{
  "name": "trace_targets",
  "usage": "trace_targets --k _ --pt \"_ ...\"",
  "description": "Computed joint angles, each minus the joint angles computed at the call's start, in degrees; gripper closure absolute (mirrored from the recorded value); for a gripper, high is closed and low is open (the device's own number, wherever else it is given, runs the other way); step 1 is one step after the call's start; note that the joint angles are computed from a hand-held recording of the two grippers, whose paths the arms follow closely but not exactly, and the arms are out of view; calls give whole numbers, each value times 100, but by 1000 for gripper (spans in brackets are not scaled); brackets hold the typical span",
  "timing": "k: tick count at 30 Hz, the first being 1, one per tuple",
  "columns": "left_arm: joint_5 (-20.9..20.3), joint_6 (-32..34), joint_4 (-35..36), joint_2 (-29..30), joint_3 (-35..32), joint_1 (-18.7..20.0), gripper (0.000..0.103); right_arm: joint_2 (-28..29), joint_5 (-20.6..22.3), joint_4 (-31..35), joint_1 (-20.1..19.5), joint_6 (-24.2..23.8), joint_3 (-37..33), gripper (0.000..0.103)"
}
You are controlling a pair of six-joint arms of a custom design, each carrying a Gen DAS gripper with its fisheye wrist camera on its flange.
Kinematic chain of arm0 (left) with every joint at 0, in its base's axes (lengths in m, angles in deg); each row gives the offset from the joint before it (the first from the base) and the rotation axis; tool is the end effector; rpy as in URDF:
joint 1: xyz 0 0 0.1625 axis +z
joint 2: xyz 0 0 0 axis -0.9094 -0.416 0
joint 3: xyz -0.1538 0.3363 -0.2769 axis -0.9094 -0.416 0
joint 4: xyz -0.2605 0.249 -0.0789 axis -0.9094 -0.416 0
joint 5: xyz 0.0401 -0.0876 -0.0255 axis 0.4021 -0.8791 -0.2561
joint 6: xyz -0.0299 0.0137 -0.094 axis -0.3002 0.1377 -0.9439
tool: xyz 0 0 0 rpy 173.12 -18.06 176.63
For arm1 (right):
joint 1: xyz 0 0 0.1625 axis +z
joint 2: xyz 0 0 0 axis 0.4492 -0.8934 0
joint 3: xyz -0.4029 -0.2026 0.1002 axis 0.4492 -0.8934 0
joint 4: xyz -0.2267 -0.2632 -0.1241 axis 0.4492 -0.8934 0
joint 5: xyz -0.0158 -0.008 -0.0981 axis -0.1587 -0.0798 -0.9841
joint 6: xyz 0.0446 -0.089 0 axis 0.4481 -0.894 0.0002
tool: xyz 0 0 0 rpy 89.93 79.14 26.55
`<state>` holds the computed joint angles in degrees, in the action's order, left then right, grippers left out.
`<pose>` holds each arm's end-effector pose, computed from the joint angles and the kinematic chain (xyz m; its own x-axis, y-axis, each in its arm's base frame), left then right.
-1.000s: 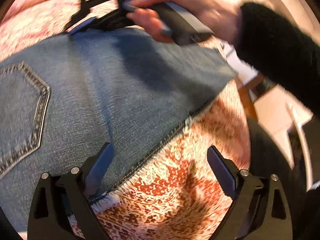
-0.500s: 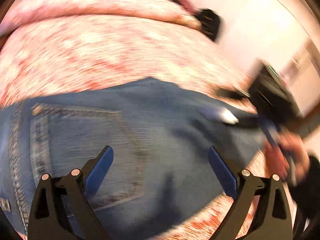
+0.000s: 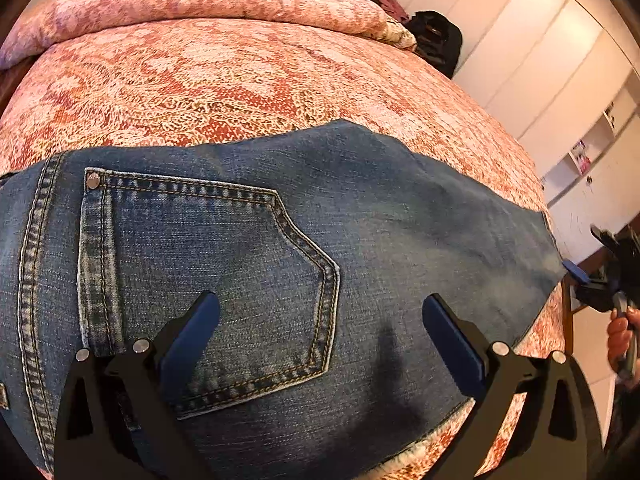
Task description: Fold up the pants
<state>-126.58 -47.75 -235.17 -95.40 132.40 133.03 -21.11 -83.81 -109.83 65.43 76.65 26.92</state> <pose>-0.0394 -0.6168 0.2834 -0.8913 -0.2684 -0.3655 0.0603 0.7287 -0.6822 0.1746 -0.8168 0.2132 -0.9872 0.0419 -0.1539 0.1001 0.9138 -0.3937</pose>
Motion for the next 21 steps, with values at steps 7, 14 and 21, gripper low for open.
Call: trace_targets --k 7,14,21 --pt "69 -264 307 91 -247 32 2 -465 -544 -1810 -683 1644 745 32" --pt "-65 -955 1064 61 -524 -70 2 -24 -44 -1859 -810 1723 153 33" --pt "-388 -886 1341 291 -782 -194 2 136 38 -1516 -815 1742 -120 43"
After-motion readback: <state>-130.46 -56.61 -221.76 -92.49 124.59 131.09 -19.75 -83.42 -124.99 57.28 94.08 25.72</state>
